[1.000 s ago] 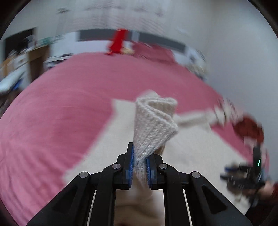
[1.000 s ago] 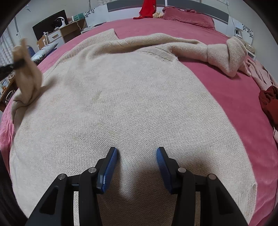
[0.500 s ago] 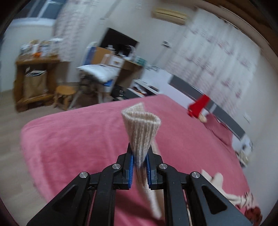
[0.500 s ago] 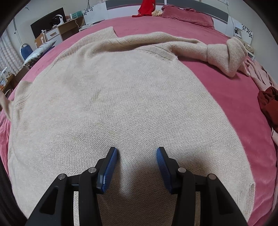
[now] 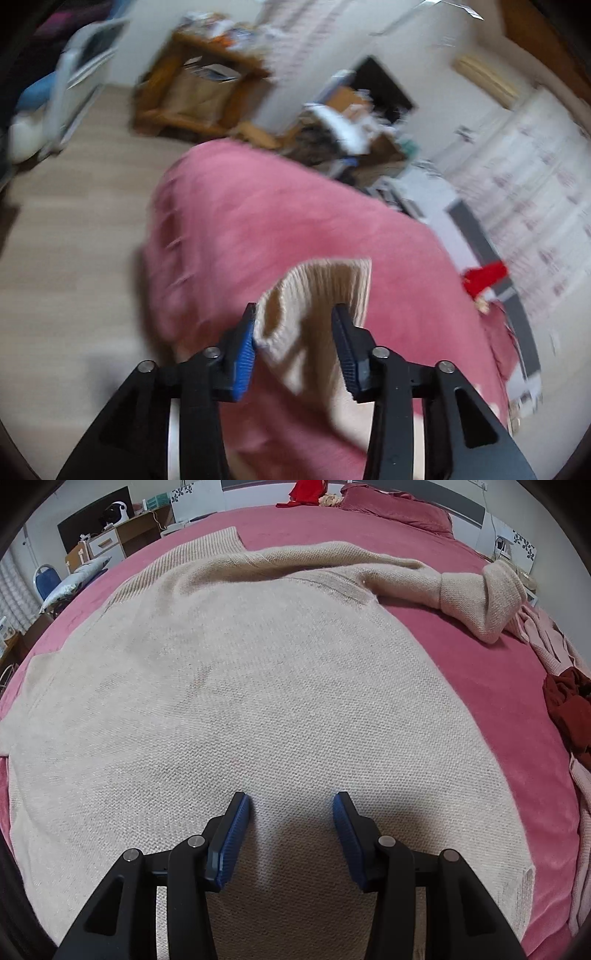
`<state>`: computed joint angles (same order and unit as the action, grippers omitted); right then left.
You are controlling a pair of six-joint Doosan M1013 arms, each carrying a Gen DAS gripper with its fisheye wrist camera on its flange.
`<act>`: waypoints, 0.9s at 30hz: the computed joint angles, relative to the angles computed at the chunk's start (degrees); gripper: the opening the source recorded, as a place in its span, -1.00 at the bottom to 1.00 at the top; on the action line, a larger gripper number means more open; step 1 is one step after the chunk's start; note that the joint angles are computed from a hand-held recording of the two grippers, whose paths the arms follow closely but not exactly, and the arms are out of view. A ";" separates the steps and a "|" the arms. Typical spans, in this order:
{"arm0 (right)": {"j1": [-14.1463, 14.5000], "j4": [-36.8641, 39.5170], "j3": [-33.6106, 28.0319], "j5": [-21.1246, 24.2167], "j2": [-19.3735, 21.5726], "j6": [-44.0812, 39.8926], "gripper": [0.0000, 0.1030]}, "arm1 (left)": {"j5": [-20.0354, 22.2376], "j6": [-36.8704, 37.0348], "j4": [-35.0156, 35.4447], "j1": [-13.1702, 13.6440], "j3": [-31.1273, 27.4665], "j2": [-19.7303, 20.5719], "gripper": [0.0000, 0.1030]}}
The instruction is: Fold clothes
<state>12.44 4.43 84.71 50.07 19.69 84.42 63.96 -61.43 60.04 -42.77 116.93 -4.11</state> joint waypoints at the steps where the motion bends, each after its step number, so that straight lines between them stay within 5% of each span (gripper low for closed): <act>1: 0.07 0.12 -0.19 -0.02 0.18 0.17 -0.06 | 0.87 -3.98 -2.42 -0.78 0.89 -0.20 0.18; 6: -0.40 1.15 1.61 -1.72 -1.02 -0.57 -0.06 | 10.54 -20.11 -11.14 -4.76 1.13 -0.34 0.28; 11: -1.32 4.29 2.99 -2.12 -2.09 -2.44 -0.05 | 16.75 -0.97 -7.73 -3.95 -9.69 6.00 0.33; 15: -3.62 12.59 2.00 0.82 -1.90 -7.01 -0.05 | 11.07 14.54 1.01 -2.18 -21.38 14.21 0.51; 19: -8.67 26.27 3.18 -2.91 -3.43 -11.21 -0.06 | -9.30 29.49 1.69 0.87 -33.32 23.42 0.51; 21: -11.13 28.93 2.60 -4.32 -3.43 -9.27 -0.06 | -17.58 42.54 -4.73 2.20 -41.90 30.19 0.51; 24: -14.29 27.84 -2.03 -1.76 -1.19 -2.71 -0.06 | -20.73 61.92 -19.43 3.29 -53.65 39.01 0.51; 27: -16.06 24.24 -9.00 -0.42 2.58 1.65 -0.05 | -14.10 73.41 -26.57 2.78 -62.73 46.00 0.53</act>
<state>-3.61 28.66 75.71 49.65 22.27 86.06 49.86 11.98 33.47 -39.99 54.20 41.90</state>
